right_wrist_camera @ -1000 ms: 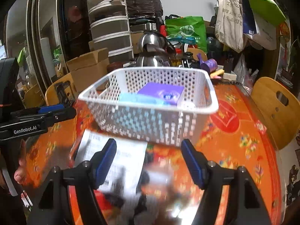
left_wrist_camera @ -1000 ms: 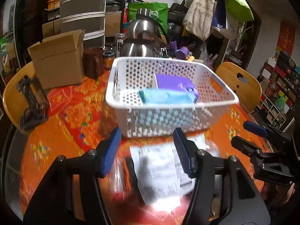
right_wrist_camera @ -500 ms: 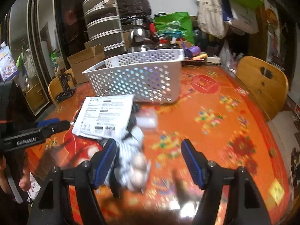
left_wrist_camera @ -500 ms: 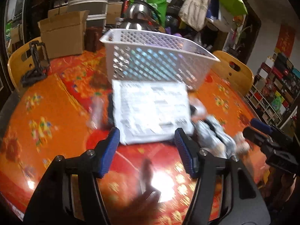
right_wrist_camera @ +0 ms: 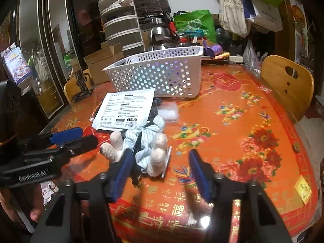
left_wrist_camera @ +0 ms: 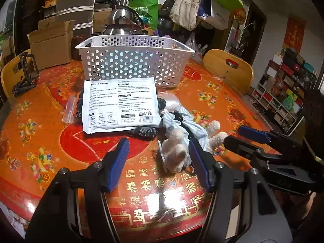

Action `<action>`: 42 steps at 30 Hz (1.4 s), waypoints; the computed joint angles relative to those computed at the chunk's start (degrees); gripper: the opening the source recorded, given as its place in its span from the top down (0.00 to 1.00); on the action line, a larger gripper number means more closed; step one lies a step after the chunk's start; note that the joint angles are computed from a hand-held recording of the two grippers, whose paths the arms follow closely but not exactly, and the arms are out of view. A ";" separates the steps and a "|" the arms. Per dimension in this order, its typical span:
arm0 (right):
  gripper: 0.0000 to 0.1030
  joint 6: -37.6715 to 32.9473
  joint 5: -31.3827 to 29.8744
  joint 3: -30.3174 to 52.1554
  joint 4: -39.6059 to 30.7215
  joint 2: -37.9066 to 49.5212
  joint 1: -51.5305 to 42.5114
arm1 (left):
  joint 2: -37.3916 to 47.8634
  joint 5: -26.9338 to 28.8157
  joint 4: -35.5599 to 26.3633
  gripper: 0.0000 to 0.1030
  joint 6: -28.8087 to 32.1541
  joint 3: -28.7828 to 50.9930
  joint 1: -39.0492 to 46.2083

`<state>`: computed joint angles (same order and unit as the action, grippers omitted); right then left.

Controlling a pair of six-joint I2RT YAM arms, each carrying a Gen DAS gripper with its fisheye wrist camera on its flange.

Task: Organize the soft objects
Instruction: 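Move both grippers to the white plush toy and close on it, then lift the white plush toy with both grippers and drop it into the basket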

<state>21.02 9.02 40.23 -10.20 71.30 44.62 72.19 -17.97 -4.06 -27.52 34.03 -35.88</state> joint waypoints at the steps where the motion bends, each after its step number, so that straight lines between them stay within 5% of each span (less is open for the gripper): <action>1: 0.52 -0.15 -0.39 0.28 0.23 0.75 -0.11 | 1.01 -0.24 0.12 0.43 0.11 0.41 -0.20; 7: 0.65 0.00 -1.60 0.63 1.30 3.33 0.02 | 5.91 2.37 2.52 0.50 0.26 1.23 1.05; 12: 0.80 -0.13 -1.83 1.07 1.59 4.33 0.26 | 6.78 3.67 4.65 0.76 1.81 0.79 1.63; 16: 0.87 -0.12 -1.58 1.12 1.71 4.87 0.51 | 6.52 4.02 5.77 0.88 2.87 0.13 1.36; 42: 0.90 -0.27 4.27 4.57 -1.96 0.71 4.60 | -5.92 9.12 6.70 0.91 7.01 -4.06 4.02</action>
<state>20.75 13.29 44.80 -12.17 72.01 49.22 66.28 -8.85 2.64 -20.51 29.97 -31.86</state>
